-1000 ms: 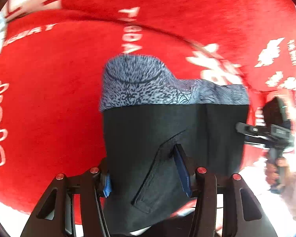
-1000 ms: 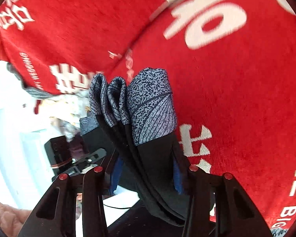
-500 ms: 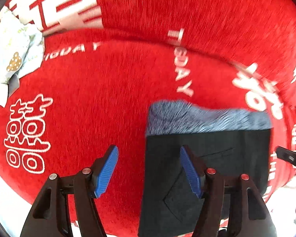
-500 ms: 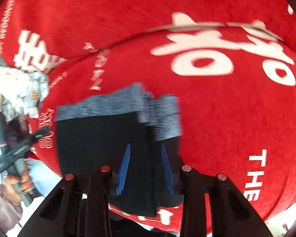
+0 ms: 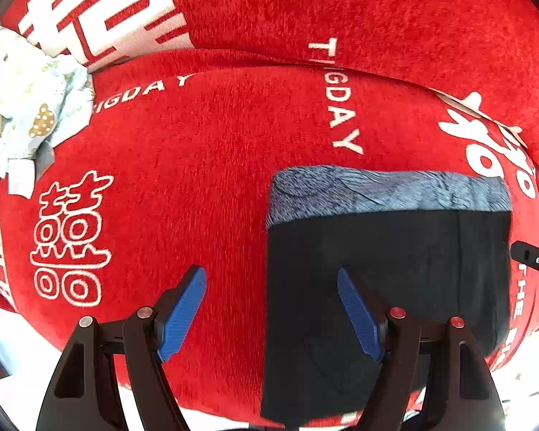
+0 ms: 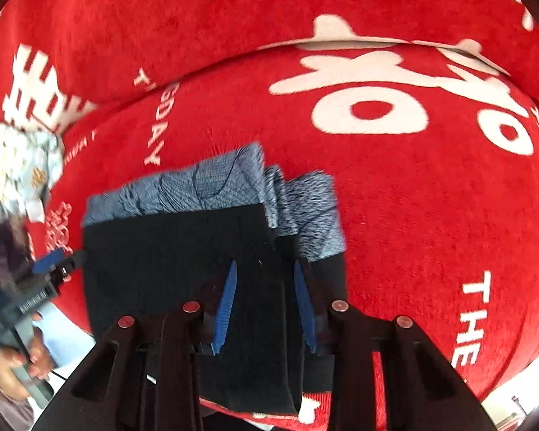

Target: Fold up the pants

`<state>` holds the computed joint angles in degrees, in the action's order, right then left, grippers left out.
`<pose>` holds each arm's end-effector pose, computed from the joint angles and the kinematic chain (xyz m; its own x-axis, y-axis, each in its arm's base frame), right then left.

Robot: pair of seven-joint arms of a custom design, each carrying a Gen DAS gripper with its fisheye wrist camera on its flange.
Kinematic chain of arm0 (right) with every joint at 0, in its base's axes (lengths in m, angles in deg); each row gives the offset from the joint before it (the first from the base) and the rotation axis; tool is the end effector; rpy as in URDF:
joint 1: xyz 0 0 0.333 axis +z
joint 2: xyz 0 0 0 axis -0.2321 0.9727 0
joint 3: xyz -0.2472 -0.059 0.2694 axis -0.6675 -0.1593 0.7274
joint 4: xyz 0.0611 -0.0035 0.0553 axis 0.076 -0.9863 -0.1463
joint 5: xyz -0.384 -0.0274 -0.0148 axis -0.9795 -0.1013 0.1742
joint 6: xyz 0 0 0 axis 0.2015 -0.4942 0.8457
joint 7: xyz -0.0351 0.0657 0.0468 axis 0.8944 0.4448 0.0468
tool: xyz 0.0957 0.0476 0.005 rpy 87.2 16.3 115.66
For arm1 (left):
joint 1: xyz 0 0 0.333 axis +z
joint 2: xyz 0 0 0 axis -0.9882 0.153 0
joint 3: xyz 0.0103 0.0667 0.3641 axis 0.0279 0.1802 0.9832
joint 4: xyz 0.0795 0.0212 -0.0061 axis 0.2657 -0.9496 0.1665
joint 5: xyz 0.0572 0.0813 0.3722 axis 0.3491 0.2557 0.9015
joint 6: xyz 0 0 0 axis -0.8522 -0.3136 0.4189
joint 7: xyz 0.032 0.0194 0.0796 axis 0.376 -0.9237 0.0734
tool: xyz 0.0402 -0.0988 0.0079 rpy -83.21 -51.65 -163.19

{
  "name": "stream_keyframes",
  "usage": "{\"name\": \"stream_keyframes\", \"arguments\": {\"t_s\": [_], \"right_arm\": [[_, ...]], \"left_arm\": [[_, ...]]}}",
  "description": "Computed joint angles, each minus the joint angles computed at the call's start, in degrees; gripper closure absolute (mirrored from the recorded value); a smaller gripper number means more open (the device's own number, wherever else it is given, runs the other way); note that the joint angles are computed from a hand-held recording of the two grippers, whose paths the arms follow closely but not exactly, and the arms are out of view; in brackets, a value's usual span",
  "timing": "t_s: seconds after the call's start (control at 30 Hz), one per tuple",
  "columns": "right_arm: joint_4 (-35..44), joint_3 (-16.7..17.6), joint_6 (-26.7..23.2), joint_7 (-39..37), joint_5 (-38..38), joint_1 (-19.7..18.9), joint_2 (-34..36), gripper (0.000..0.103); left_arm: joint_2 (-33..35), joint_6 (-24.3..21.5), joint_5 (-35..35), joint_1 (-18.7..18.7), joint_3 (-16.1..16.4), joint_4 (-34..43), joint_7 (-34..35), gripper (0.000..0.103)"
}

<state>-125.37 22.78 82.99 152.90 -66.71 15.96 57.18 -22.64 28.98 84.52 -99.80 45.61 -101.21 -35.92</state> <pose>0.5072 0.4067 0.5786 0.4202 -0.9038 -0.0817 -0.9069 -0.4150 -0.0733 0.3751 -0.3172 0.5702 0.3875 -0.9200 0.0594 -0.9059 -0.3919 -0.1607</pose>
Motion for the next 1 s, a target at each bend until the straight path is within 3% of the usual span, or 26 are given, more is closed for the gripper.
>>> {"name": "stream_keyframes", "arguments": {"t_s": [0.07,0.2,0.27,0.33,0.73,0.8,1.0], "right_arm": [[0.72,0.05,-1.37,0.72,-0.47,0.33,-0.38,0.042],[-0.16,0.28,-4.28,1.43,0.19,0.47,-2.95,0.039],[-1.26,0.41,-6.06,2.16,0.81,0.58,-4.32,0.037],[-2.23,0.6,-6.84,3.2,1.36,0.84,-5.2,0.034],[0.42,2.01,-12.3,4.49,-2.83,3.78,-7.33,0.014],[1.52,2.24,-12.78,4.19,-4.49,4.53,-7.11,0.0],[3.99,2.33,-14.21,4.54,-5.29,5.59,-6.33,0.0]], "left_arm": [[-0.01,-1.54,-0.68,-0.48,-0.35,1.5,-0.15,0.026],[0.47,-3.84,-2.68,-1.77,-0.91,4.65,0.42,0.026],[1.02,-5.01,-3.02,-2.44,-1.33,6.52,0.6,0.01],[1.66,-6.21,-2.9,-3.14,-1.77,8.47,0.53,0.007],[5.2,-16.18,-4.79,-5.79,-1.51,17.87,-1.06,0.007],[4.78,-16.29,-4.78,-5.82,-1.34,18.0,-2.26,0.007],[4.29,-16.92,-3.08,-5.61,-1.17,19.17,-2.84,0.007]]}}
